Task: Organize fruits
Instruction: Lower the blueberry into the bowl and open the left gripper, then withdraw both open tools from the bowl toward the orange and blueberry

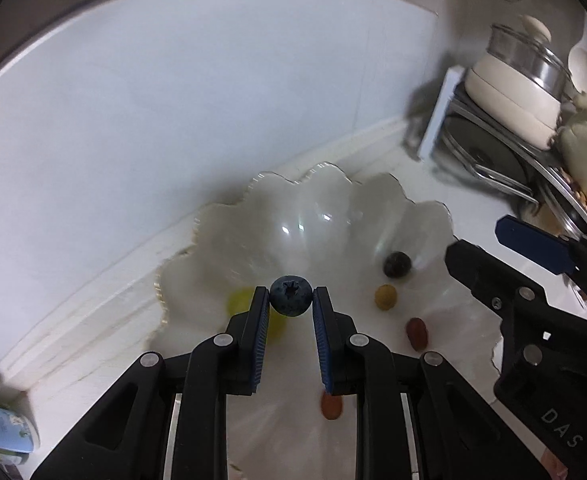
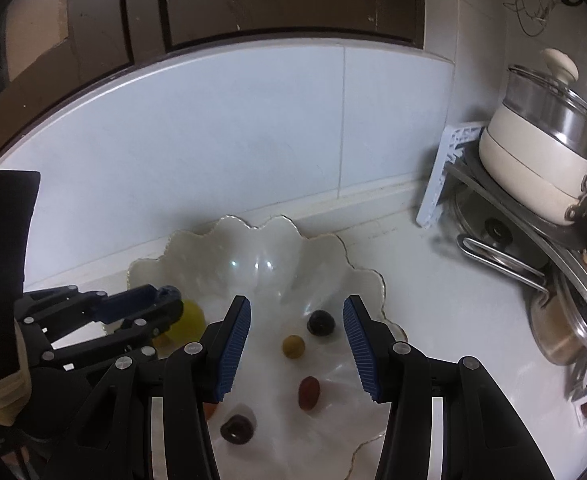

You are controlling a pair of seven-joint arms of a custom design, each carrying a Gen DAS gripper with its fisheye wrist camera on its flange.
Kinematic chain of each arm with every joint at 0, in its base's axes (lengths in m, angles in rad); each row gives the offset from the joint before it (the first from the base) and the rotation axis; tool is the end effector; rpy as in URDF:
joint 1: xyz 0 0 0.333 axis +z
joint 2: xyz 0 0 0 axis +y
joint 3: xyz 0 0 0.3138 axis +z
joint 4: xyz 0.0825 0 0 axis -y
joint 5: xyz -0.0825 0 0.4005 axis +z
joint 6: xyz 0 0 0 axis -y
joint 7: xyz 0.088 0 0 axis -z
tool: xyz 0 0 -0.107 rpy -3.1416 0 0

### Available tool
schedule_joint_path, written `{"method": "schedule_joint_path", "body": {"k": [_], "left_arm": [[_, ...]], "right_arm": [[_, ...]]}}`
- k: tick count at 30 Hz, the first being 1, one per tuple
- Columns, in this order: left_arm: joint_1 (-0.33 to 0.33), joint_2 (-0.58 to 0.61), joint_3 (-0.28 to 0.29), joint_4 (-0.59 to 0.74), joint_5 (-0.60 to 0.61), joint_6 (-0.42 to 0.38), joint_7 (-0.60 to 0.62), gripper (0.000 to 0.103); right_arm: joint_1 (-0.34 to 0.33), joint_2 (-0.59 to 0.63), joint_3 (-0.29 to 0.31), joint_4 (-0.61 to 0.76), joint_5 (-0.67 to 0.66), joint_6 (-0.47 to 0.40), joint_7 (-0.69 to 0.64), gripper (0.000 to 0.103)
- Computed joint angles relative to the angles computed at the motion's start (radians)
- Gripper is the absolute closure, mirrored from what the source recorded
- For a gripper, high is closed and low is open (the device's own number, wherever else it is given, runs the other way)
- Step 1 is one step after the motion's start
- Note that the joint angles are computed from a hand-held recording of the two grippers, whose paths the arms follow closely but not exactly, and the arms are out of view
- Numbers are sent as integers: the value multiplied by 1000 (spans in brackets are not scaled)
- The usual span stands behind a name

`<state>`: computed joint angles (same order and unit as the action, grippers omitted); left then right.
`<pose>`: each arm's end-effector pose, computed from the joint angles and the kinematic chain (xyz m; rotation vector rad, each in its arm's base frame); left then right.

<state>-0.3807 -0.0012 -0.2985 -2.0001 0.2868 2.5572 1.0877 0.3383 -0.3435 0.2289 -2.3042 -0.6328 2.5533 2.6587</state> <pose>0.4734 -0.3875 0.5110 -1.5180 2.2671 -0.6991 0.4189 0.2870 0.5328 -1.6856 1.8235 -0.7118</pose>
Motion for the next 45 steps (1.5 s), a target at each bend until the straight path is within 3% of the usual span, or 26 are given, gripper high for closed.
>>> {"method": "schedule_joint_path", "body": {"k": [2,4,5,12,22,25,45], "left_arm": [[-3,7,-2,4,-5,-4,17,75],[-6,8,-2,6,9,-14,8,60],[-7,4,-1,3,11,-12,0,57],[-5,-23,-5,-5,45,-30,-19,50],[29,-145,-39,-92,90,-1,-64,47],[45,-191,-53,-126,97,14,-77,47],[115,-507,-105,-339,-84,112,12,43]], "right_arm": [[1,-3,-4,-6,7,-3,-5,53],[-3,-9,-2,-11,5,-11,0,53],[-4,-13,0,-14,4,-17,4,53],[4,-39,-11,-41,60,-33,-2,52],[10,-96,23,-62,68,-71,26,51],[12,-123,43,-67,49,-98,57,44],[68,-266,144,-75,2,-223,213,44]]}}
